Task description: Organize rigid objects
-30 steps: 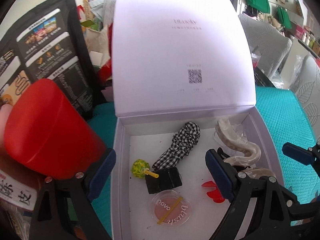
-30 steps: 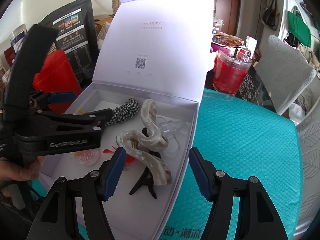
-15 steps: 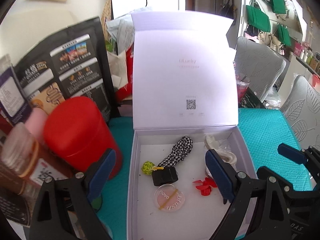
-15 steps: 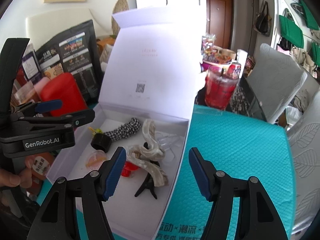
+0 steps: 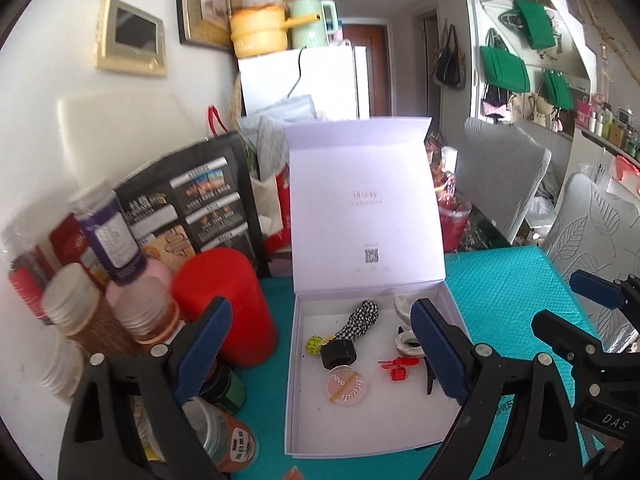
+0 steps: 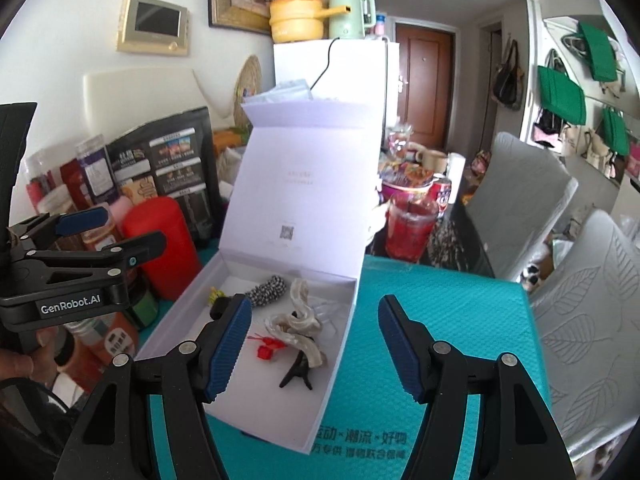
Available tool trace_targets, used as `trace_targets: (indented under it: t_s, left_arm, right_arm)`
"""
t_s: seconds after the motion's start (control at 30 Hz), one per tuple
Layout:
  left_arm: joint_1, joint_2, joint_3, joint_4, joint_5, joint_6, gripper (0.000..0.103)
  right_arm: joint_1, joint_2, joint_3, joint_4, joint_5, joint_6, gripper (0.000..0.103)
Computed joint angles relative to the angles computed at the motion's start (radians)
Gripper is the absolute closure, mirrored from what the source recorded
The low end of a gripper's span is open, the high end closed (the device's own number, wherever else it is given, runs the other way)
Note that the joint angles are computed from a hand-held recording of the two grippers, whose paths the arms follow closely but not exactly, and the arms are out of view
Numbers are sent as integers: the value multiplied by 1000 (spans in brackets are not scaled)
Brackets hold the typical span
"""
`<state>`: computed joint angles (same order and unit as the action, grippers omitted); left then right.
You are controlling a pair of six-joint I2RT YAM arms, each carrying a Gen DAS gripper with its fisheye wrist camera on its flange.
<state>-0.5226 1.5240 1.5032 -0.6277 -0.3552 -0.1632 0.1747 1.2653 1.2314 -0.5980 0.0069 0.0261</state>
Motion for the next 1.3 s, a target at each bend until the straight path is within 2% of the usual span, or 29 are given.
trace_targets:
  t_s: [0.2,0.37,0.5,0.83,0.97,1.13,1.3]
  left_arm:
    - [-66,-144,-66,-31,-49,-17,11]
    - [-146,-253,-127,-72,-122,-48,11]
    - [-210,-332,-193,-94,-167,-80,11]
    - [-378,-492,-352,-172,-289,-183,11]
    - [-434,-523,-396,-200,-349,-225,11]
    - [-471,-552,-446,-213,-357,-255,11]
    - [-485,-566,-486,-217,-329,-280,11]
  right_arm:
    - [36,-147,-25,-58,35,2,34]
    - [92,-286,-59,-117,109,22,28]
    - [152,-370,-84,-176,176,58,28]
    - [384,-527,-197,-293,384,237,27]
    - [456,-563,-234,-325,431,318,27]
    - [573,-580,-261,-379,541,418,27]
    - [656,-596,-294,-427,591,512,27]
